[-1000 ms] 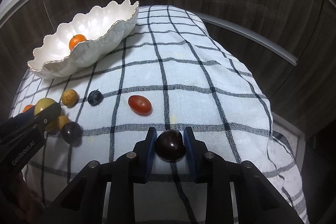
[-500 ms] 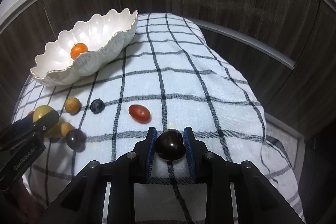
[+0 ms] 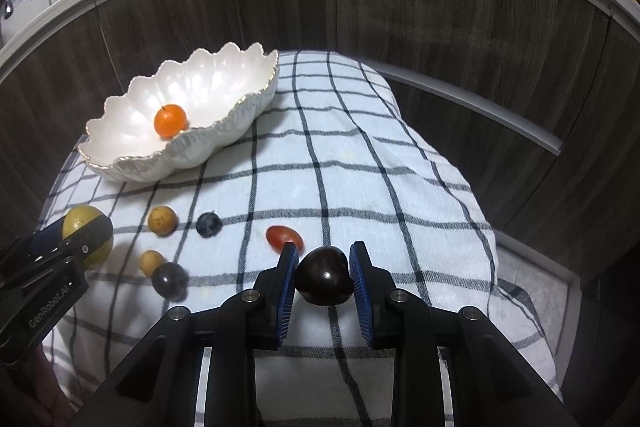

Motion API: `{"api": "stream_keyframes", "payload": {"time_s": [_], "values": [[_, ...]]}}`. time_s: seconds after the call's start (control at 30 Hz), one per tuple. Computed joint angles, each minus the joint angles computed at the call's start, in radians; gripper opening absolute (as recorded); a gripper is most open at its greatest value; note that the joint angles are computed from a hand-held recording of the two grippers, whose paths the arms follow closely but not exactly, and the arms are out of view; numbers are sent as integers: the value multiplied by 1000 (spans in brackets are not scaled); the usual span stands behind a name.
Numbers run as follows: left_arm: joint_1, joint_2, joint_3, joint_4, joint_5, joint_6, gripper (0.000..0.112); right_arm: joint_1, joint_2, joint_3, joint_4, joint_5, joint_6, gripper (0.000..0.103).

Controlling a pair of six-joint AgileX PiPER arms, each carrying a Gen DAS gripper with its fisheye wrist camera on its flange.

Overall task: Organize fruits
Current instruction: 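Carry the citrus in the left tool and plum in the right tool over the bowl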

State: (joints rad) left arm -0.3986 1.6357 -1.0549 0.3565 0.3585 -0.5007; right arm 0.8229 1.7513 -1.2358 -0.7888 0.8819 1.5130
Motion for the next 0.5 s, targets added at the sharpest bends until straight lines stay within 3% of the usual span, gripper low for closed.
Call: {"api": "stream_keyframes", "payload": {"time_s": [0.5], "values": [[27,-46,-36,-19,45,21,47,2,-12,-92,2,-1,-108,28]]}}
